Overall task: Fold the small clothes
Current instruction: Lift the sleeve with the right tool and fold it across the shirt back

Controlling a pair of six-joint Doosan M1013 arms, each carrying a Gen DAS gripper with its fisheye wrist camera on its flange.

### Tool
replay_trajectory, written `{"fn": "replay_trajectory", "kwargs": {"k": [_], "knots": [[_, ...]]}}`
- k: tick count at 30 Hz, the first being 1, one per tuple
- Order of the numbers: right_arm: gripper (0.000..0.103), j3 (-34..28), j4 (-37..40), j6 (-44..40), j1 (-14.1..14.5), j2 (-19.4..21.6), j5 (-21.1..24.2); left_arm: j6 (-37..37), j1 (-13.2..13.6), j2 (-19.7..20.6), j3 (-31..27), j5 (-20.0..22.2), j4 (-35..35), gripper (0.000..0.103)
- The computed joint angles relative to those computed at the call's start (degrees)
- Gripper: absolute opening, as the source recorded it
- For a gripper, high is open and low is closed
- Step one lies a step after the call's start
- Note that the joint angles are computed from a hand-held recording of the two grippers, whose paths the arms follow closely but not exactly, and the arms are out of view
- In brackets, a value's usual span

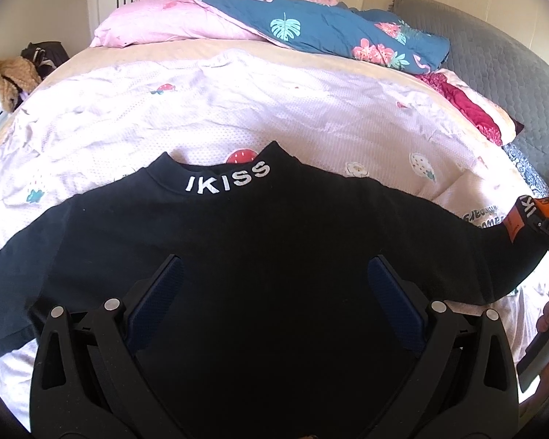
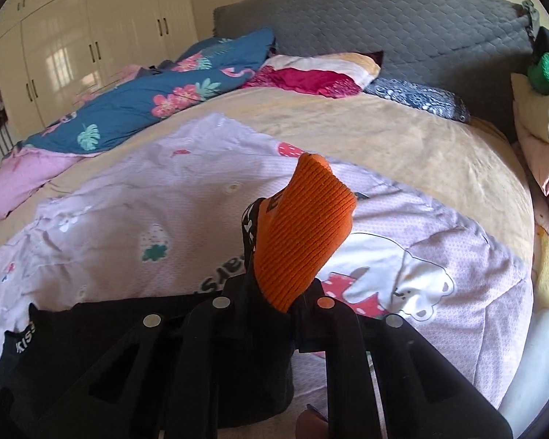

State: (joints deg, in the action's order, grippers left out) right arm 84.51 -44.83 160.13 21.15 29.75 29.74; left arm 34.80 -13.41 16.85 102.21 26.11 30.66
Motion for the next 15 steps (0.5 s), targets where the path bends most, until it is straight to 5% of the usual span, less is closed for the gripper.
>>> {"fn": "replay_trajectory", "kwargs": {"k": [15], "knots": [[0.012, -0.75, 5.95, -13.42, 4.65, -1.03, -8.23, -3.13, 2.0, -3.05, 2.28, -0.45, 0.32, 0.095]]}}
